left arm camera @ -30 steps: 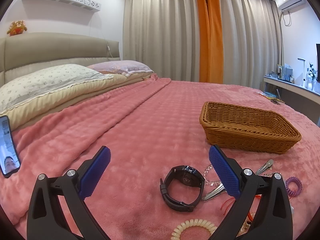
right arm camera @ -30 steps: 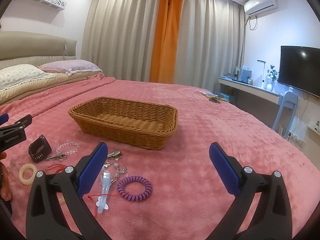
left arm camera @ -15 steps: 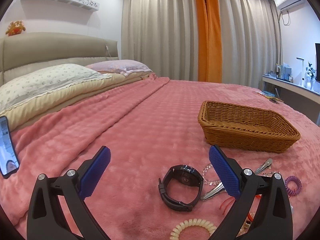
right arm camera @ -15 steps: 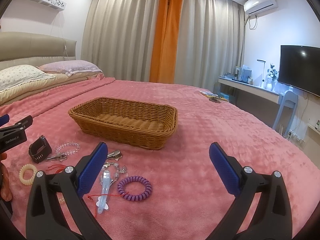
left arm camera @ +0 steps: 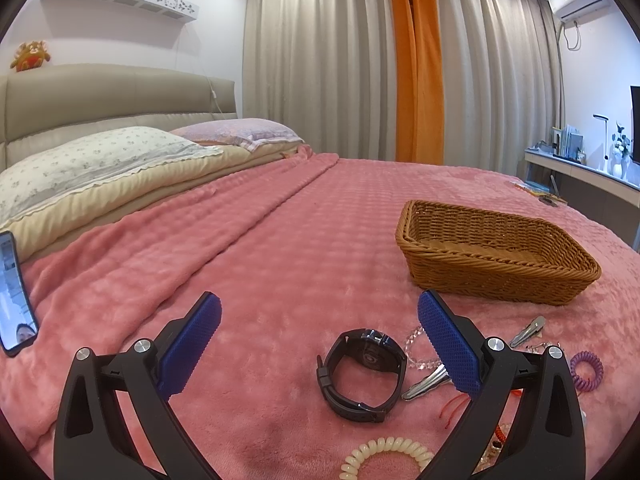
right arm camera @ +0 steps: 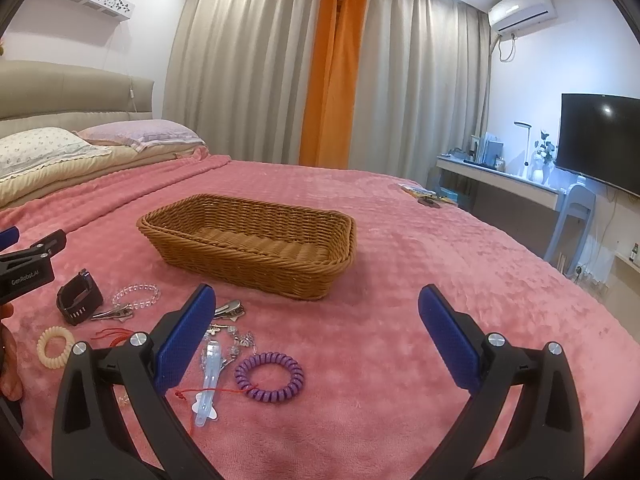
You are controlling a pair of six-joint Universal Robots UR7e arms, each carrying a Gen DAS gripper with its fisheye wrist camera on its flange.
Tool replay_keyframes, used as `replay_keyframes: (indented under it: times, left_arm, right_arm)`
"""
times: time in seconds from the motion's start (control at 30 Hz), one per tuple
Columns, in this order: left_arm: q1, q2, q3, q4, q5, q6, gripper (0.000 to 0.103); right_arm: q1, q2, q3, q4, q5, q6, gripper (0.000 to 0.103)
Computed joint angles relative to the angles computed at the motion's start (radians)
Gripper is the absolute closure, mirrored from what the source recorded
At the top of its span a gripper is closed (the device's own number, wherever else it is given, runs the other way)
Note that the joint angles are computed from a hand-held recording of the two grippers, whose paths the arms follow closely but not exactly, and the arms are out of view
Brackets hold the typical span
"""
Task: Organize jewelry
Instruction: 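Grasp the black smartwatch with the left tool while the right tool grasps the purple coil hair tie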
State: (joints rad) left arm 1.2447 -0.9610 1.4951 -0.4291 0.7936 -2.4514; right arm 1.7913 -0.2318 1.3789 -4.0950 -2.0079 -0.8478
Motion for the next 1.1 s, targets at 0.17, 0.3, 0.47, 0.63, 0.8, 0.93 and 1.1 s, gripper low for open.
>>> replay_keyframes:
  times: [0.17,0.3,0.47,0.63,0.8,0.93,1.1]
  left_arm:
    - [0.037,0.021,-0.129,0.339,0.130,-0.191,0.007]
    - [0.091,0.052,-0.284,0.675,0.303,-0.366,0.009]
    - [0.099,0.050,-0.302,0.726,0.289,-0.400,0.017]
    - [0.123,0.111,-0.417,0.876,0.335,-0.482,0.031]
    - [0.136,0.184,-0.521,0.979,0.288,-0.546,0.046]
    - [0.138,0.204,-0.547,1.012,0.275,-0.565,0.060]
    - [0.147,0.245,-0.612,1.088,0.289,-0.580,0.074]
  right_arm:
    - [0.002,0.003,-0.015,0.011,-0.022,0.000,0.006]
    - [0.000,-0.004,-0.011,0.040,-0.028,0.011,0.006]
    - [-0.008,-0.036,0.001,0.129,-0.041,0.076,0.019]
    - [-0.028,-0.120,0.056,0.297,-0.038,0.202,0.035]
    - [-0.074,-0.214,0.112,0.480,-0.006,0.371,0.043]
    - [-0.087,-0.236,0.092,0.692,0.015,0.418,0.049]
    - [-0.051,-0.163,0.008,0.755,-0.098,0.357,0.066]
